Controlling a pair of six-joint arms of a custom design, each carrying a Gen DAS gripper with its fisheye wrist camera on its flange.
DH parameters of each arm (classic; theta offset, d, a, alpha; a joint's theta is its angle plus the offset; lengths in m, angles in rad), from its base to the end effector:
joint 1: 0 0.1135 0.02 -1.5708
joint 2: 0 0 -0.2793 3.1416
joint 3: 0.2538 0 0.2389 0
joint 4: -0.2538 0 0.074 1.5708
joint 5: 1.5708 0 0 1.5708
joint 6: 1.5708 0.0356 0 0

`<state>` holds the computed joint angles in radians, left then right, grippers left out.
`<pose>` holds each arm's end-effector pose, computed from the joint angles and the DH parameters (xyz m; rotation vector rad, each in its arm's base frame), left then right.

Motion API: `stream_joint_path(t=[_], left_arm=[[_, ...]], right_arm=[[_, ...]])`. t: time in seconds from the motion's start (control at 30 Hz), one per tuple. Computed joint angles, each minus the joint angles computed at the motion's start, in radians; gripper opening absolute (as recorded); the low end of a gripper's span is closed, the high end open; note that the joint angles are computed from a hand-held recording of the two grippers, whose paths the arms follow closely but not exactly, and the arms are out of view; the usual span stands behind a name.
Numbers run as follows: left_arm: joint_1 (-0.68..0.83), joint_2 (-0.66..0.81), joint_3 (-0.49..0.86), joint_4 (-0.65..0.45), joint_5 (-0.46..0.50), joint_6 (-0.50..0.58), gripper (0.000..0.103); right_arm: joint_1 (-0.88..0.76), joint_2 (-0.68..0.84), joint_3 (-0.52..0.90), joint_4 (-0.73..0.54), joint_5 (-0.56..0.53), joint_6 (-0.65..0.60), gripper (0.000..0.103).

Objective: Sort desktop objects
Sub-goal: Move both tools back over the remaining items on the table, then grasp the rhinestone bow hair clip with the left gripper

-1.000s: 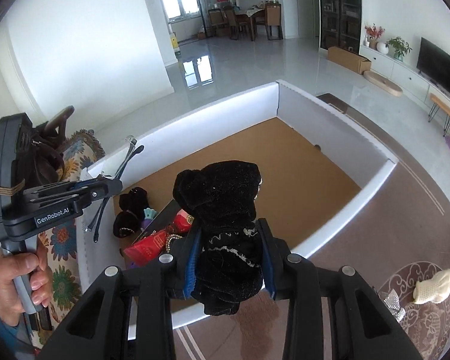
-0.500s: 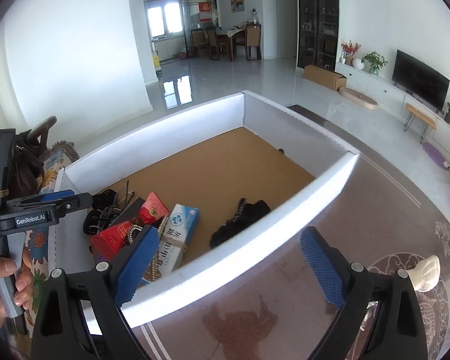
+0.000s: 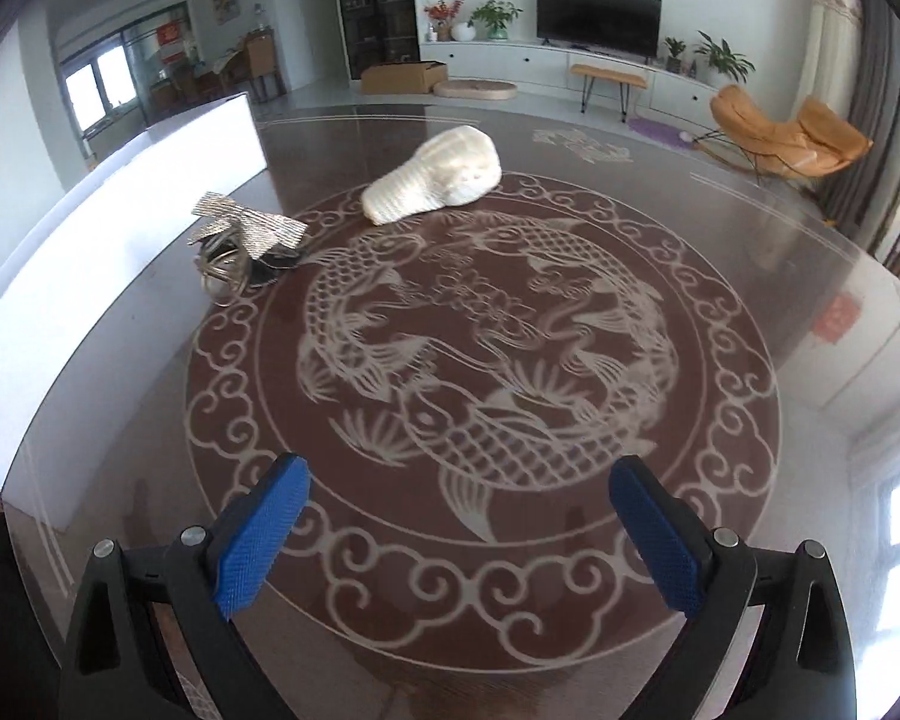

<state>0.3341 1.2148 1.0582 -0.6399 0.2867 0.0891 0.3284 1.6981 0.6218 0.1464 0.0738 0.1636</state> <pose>0.2263 0.0679 0.3212 -0.1483 2.3252 -0.1291 0.2692 0.0889 0.1277 -0.1753 2.4945 0.1126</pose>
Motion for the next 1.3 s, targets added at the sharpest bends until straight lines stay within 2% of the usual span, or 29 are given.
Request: stream_joint_path(t=[0.1, 0.27, 0.4, 0.63, 0.77, 0.8, 0.9, 1.13, 1.17, 1.2, 1.23, 1.3], left_arm=[[-0.092, 0.008, -0.024, 0.025, -0.053, -0.034, 0.094], [-0.207, 0.083, -0.084, 0.061, -0.101, -0.051, 0.094], [-0.262, 0.193, -0.15, 0.111, -0.101, -0.059, 0.094], [-0.401, 0.346, -0.182, 0.272, -0.231, -0.11, 0.094], [-0.482, 0.432, -0.121, 0.32, -0.312, -0.121, 0.098], [-0.492, 0.459, -0.096, 0.327, -0.307, -0.115, 0.103], [-0.497, 0.54, -0.001, 0.325, -0.301, -0.117, 0.103], [-0.47, 0.783, 0.382, 0.118, -0.34, -0.188, 0.102], [-0.463, 0.782, 0.381, 0.14, -0.339, -0.188, 0.095], [-0.459, 0.76, 0.343, 0.202, -0.338, -0.18, 0.064], [-0.456, 0.748, 0.322, 0.232, -0.35, -0.174, 0.044], [-0.436, 0.715, 0.263, 0.287, -0.315, -0.157, 0.042]], right_arm=[[-0.072, -0.039, -0.083, 0.05, -0.009, -0.024, 0.1], [-0.057, -0.06, -0.153, 0.09, 0.009, -0.059, 0.1], [-0.012, -0.039, -0.156, 0.113, -0.003, -0.096, 0.1], [-0.003, -0.013, -0.14, 0.106, -0.022, -0.115, 0.103], [-0.003, -0.012, -0.145, 0.113, -0.022, -0.115, 0.103], [-0.003, -0.012, -0.146, 0.114, -0.022, -0.115, 0.103], [-0.003, -0.012, -0.145, 0.113, -0.022, -0.115, 0.103], [-0.003, -0.012, -0.145, 0.113, -0.022, -0.115, 0.103], [-0.003, -0.012, -0.145, 0.113, -0.022, -0.115, 0.103], [-0.003, -0.012, -0.145, 0.113, -0.022, -0.115, 0.103], [-0.003, -0.012, -0.145, 0.113, -0.022, -0.115, 0.103], [-0.003, -0.012, -0.145, 0.114, -0.022, -0.115, 0.103]])
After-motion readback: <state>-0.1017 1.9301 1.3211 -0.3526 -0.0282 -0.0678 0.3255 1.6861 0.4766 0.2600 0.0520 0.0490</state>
